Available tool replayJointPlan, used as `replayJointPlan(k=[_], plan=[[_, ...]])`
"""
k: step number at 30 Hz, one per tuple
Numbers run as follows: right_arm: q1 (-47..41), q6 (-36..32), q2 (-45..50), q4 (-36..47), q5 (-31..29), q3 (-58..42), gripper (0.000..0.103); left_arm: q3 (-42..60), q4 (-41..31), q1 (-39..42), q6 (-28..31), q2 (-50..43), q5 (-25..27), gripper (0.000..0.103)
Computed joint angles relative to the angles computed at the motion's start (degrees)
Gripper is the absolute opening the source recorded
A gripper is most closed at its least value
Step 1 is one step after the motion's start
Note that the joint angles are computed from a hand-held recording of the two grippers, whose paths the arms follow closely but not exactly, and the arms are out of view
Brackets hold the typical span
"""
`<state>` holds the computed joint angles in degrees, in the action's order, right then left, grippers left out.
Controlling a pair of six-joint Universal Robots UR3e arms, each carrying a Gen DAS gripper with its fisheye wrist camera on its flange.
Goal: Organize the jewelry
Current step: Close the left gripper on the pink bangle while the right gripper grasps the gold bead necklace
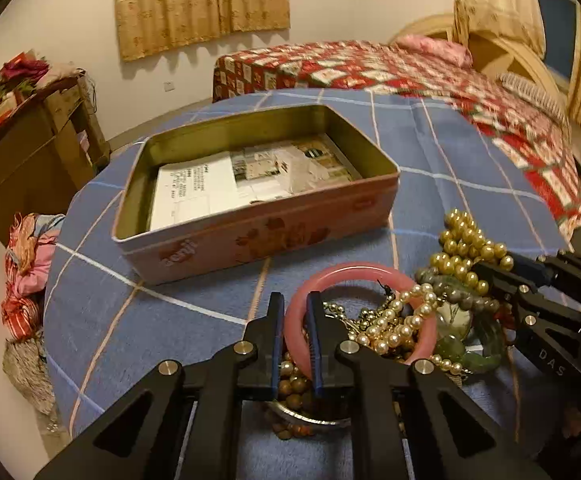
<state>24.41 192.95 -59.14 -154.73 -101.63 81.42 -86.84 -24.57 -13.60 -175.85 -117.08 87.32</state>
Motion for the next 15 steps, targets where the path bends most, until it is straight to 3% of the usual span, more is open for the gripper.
replayJointPlan(k=[2,15], plan=[[0.23,-0.12,-0.31,-0.87,-0.38,0.36,0.013,-1.42,1.13,0.56,-0.56,1.17,-0.50,0.010],[-0.64,-0.71,-2.78,-4.61,0.79,2.48,0.013,-4.99,5.65,1.07,-1.47,5.56,0.05,0.009]])
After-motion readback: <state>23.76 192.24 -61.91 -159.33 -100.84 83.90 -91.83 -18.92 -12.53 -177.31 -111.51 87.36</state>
